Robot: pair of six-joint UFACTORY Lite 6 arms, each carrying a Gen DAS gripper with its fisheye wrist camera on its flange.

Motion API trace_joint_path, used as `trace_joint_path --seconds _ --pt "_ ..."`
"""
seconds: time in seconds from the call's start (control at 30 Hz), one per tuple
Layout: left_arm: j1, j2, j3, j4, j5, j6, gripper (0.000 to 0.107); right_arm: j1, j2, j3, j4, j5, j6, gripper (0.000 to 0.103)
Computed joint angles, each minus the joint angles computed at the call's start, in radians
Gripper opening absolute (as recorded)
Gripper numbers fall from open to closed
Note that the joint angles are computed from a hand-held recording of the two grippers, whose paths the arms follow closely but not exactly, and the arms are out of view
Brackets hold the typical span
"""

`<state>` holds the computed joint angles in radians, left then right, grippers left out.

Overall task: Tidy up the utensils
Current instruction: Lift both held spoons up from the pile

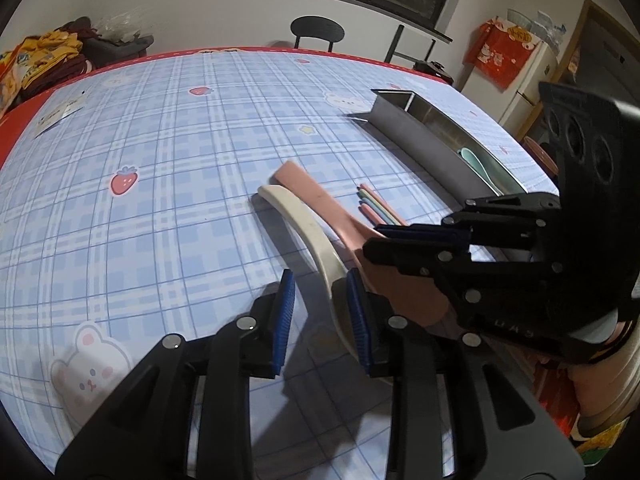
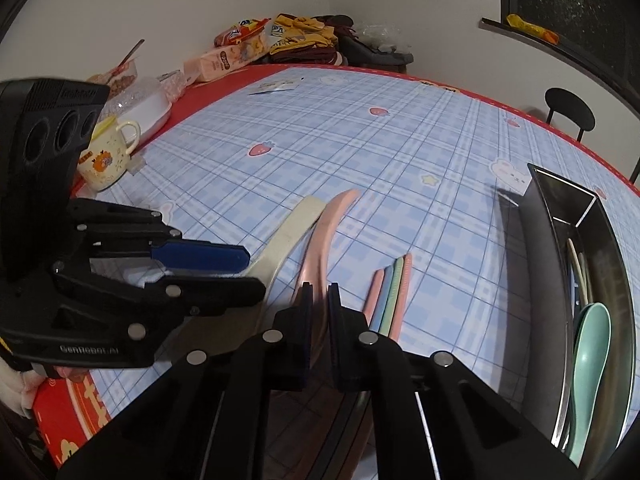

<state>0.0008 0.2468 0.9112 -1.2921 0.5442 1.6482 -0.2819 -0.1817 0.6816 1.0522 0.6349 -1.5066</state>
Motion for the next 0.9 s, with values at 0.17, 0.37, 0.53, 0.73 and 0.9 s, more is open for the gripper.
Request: trace_joint_path --seconds 0.17,0.37,0.53,0.73,0.9 --pt "-0.029 -0.010 -0.012 -0.002 -0.027 0.025 0.029 -0.004 -0.004 -0.003 0.007 -0.004 -0.001 0.007" --pt "-0.048 -0.025 -0.033 -0.018 -0.044 0.064 0.022 0.000 -0.008 -0.007 0.007 -0.009 -0.001 0.007" --pt "-0.033 -0.012 -0.022 -0.052 -0.041 0.076 0.014 -0.014 0.006 0.004 0.006 0.010 -0.004 0.007" --pt "-0.004 0.014 0.005 -0.055 -0.017 0.046 0.012 -0.018 0.011 0.006 0.007 0.019 -0.004 0.008" --pt "-0.019 -0.004 -0.015 -0.087 -0.053 0.073 0.012 -0.013 0.004 0.001 0.009 0.009 -0.007 0.008"
